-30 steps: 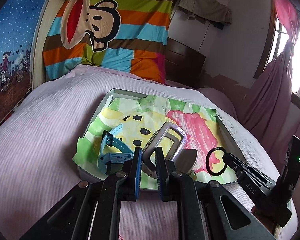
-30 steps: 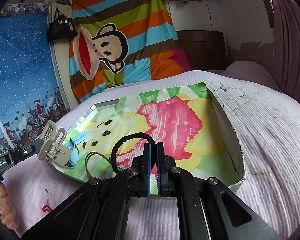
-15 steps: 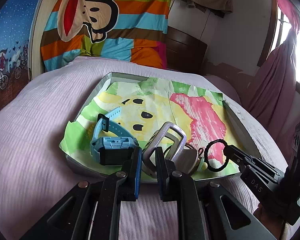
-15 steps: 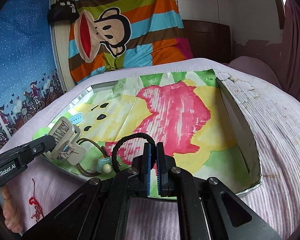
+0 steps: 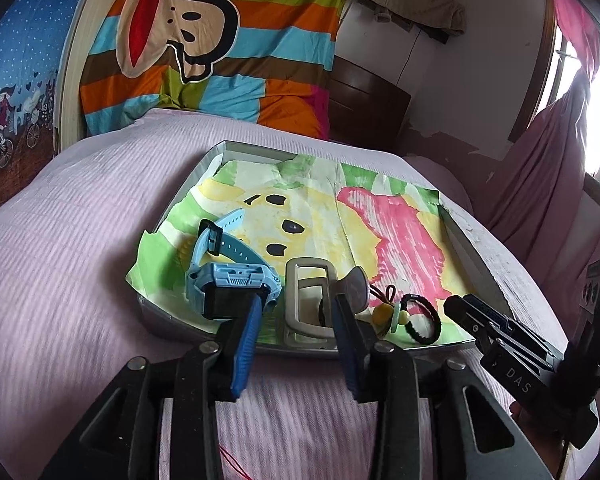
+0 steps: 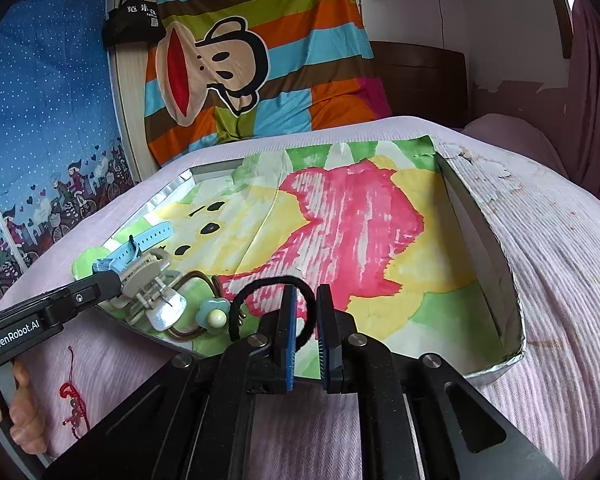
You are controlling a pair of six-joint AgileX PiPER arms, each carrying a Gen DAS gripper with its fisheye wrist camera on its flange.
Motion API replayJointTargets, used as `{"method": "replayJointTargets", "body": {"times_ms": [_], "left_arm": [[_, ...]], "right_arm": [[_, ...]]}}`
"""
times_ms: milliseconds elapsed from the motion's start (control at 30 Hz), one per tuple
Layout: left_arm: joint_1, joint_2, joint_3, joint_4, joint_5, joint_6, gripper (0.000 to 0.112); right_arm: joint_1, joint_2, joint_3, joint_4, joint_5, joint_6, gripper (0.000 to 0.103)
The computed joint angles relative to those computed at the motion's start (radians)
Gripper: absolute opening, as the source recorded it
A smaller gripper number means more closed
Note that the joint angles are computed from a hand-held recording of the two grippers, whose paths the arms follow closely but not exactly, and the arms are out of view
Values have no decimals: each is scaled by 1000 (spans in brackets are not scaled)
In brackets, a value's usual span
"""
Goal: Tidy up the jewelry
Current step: 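Drop the hair clip into the tray with the left tool while the right tool drops the hair tie, then withdraw both open tools from the tray toward the keys and ring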
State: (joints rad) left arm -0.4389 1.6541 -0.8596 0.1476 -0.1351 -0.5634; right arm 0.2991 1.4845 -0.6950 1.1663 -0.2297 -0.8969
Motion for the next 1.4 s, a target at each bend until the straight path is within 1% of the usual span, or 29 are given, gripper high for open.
{"method": "replayJointTargets", "body": {"times_ms": [33,67,100,167,200,233,267,300,367,400,433,467,500,533,567,600,633,667,767,800,867,1000,1033,1067,1100,1267,1367,1400], "left_arm": [[3,-8,11,13,-10,-15,39],[6,-14,18,36,-14,-41,39],[10,-20,24,59,-17,-65,39],[16,-36,42,68,-28,-78,43],[17,-48,57,31,-40,-42,47],[13,-60,75,-27,-54,16,53],[11,-73,90,-70,-65,61,55],[7,-86,105,-114,-72,110,59],[-5,-115,132,-253,-80,254,66],[-8,-132,152,-285,-94,286,73],[-8,-150,173,-289,-106,289,79],[-8,-167,193,-300,-119,298,81],[-10,-185,211,-325,-130,320,87],[-11,-204,230,-349,-140,344,91],[-14,-221,250,-371,-153,366,94],[-18,-237,266,-407,-163,402,99],[-21,-256,285,-446,-174,443,103],[-25,-272,302,-477,-186,473,103],[-21,-317,343,-490,-197,497,103],[-20,-330,354,-493,-198,508,103],[-33,-359,379,-558,-209,596,103],[-83,-427,450,-697,-273,782,103],[-94,-444,463,-727,-282,818,103],[-97,-460,475,-734,-285,834,103],[-100,-474,487,-738,-288,842,103],[-100,-540,532,-752,-255,886,103],[-93,-567,565,-745,-239,891,103],[-76,-577,576,-706,-224,853,103]], "right_arm": [[0,-9,13,-49,-5,50,25],[3,-17,20,-71,-13,72,31],[8,-25,28,-75,-21,78,32],[13,-45,51,-123,-34,131,34],[16,-57,65,-144,-44,157,36],[23,-71,82,-170,-60,190,43],[26,-86,99,-203,-72,228,49],[33,-101,115,-228,-86,258,52],[44,-133,149,-282,-109,318,61],[52,-147,167,-315,-122,357,64],[61,-162,187,-352,-137,399,69],[69,-178,202,-372,-149,422,74],[85,-194,218,-368,-169,423,76],[103,-210,235,-370,-191,430,81],[123,-228,253,-362,-212,427,88],[147,-243,268,-343,-238,411,92],[170,-258,282,-320,-261,392,98],[193,-279,301,-301,-282,379,100],[253,-323,334,-236,-320,336,102],[286,-332,344,-199,-346,315,102],[342,-348,364,-145,-391,292,102],[438,-378,405,-89,-464,278,102],[465,-384,414,-72,-485,266,102],[505,-388,426,-46,-516,252,102],[528,-393,432,-34,-528,239,102],[693,-437,463,114,-615,124,102],[750,-469,471,176,-624,77,102],[767,-478,474,194,-627,65,102]]}}
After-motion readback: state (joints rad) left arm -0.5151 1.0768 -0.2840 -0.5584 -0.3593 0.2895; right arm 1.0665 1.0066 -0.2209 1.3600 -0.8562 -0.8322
